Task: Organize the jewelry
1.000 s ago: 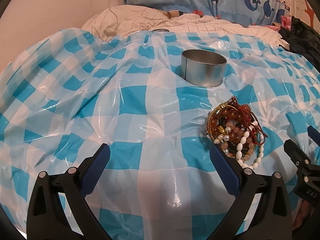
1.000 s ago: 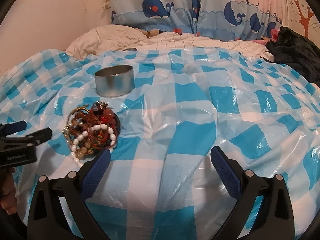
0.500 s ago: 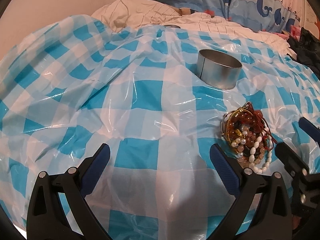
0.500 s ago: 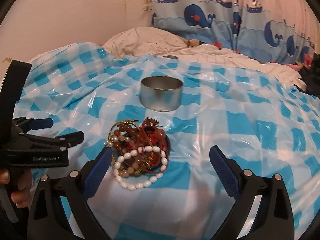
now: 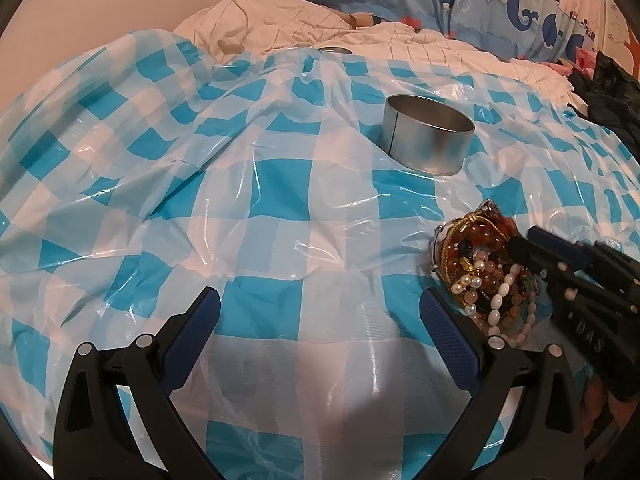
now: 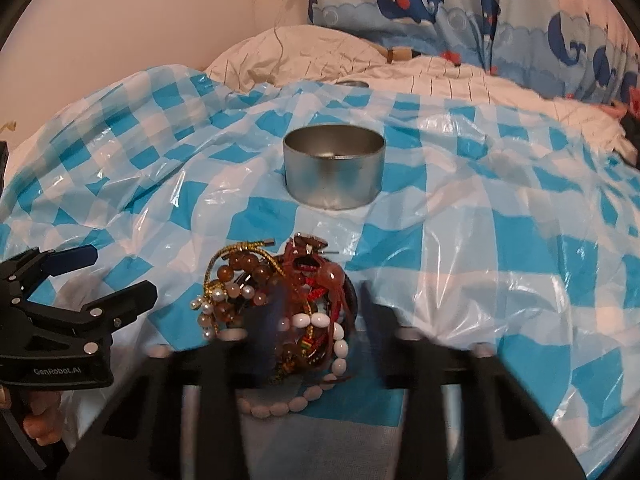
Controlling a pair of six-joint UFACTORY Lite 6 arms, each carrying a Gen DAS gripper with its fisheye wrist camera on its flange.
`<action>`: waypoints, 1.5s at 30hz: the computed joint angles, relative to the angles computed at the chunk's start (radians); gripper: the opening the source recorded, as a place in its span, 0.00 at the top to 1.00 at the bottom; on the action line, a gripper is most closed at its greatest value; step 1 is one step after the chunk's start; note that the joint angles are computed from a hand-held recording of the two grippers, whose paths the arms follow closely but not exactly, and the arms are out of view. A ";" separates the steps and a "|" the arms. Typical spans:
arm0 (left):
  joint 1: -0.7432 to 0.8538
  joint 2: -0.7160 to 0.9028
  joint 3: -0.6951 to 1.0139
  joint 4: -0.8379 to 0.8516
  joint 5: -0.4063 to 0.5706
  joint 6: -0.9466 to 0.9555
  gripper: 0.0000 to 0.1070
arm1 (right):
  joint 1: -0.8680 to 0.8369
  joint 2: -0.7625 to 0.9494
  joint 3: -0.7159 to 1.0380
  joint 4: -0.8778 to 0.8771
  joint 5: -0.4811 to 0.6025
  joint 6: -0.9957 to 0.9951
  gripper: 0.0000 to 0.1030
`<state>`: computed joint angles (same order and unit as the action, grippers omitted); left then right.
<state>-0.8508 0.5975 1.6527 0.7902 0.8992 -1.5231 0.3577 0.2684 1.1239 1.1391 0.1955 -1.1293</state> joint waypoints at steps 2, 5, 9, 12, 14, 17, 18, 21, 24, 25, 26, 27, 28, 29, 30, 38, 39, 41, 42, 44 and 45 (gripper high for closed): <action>-0.003 0.003 0.005 0.000 0.002 0.003 0.10 | -0.011 -0.005 -0.009 0.051 0.009 -0.044 0.90; -0.005 0.009 0.012 0.003 0.002 0.003 0.10 | -0.014 -0.016 -0.020 0.094 0.010 -0.082 0.93; -0.009 0.000 0.006 0.026 -0.030 -0.014 0.10 | -0.050 -0.054 -0.053 0.225 0.054 -0.189 0.95; -0.008 -0.002 0.011 0.046 -0.088 -0.011 0.10 | -0.113 -0.106 -0.098 0.274 0.111 -0.206 0.95; 0.000 0.019 0.045 0.041 -0.134 0.024 0.10 | -0.154 -0.133 -0.123 0.280 0.140 -0.200 0.95; 0.004 0.103 0.162 -0.009 -0.147 0.138 0.10 | -0.193 -0.160 -0.154 0.265 0.142 -0.188 0.95; 0.005 0.129 0.197 -0.027 -0.152 0.171 0.10 | -0.193 -0.159 -0.154 0.262 0.139 -0.184 0.95; 0.006 0.189 0.282 -0.065 -0.165 0.238 0.10 | -0.192 -0.157 -0.155 0.278 0.129 -0.203 0.95; 0.005 0.217 0.320 -0.071 -0.186 0.259 0.11 | -0.189 -0.153 -0.154 0.268 0.107 -0.199 0.95; 0.004 0.222 0.327 -0.066 -0.185 0.254 0.11 | -0.188 -0.148 -0.150 0.256 0.104 -0.185 0.95; 0.005 0.225 0.329 -0.065 -0.188 0.253 0.14 | -0.190 -0.143 -0.148 0.249 0.105 -0.175 0.95; 0.009 0.223 0.324 -0.068 -0.195 0.253 0.18 | -0.194 -0.134 -0.141 0.236 0.111 -0.158 0.95; 0.015 0.215 0.311 -0.072 -0.207 0.246 0.20 | -0.195 -0.125 -0.137 0.227 0.113 -0.149 0.92; 0.024 0.200 0.288 -0.074 -0.228 0.233 0.24 | -0.194 -0.121 -0.136 0.222 0.110 -0.142 0.86; 0.032 0.188 0.266 -0.080 -0.246 0.229 0.27 | -0.190 -0.122 -0.141 0.238 0.101 -0.156 0.66; 0.086 0.169 0.218 -0.153 -0.327 0.259 0.47 | -0.154 -0.110 -0.143 0.279 0.058 -0.201 0.52; 0.088 0.163 0.206 -0.154 -0.348 0.263 0.58 | -0.150 -0.106 -0.140 0.268 0.058 -0.193 0.52; 0.097 0.146 0.175 -0.201 -0.418 0.319 0.80 | -0.145 -0.094 -0.130 0.239 0.062 -0.173 0.62; 0.093 0.145 0.175 -0.194 -0.419 0.315 0.87 | -0.141 -0.085 -0.123 0.213 0.067 -0.152 0.78; 0.074 0.145 0.191 -0.142 -0.380 0.294 0.97 | -0.137 -0.076 -0.116 0.181 0.073 -0.127 0.95; 0.071 0.137 0.184 -0.125 -0.378 0.284 0.97 | -0.137 -0.084 -0.124 0.211 0.072 -0.159 0.96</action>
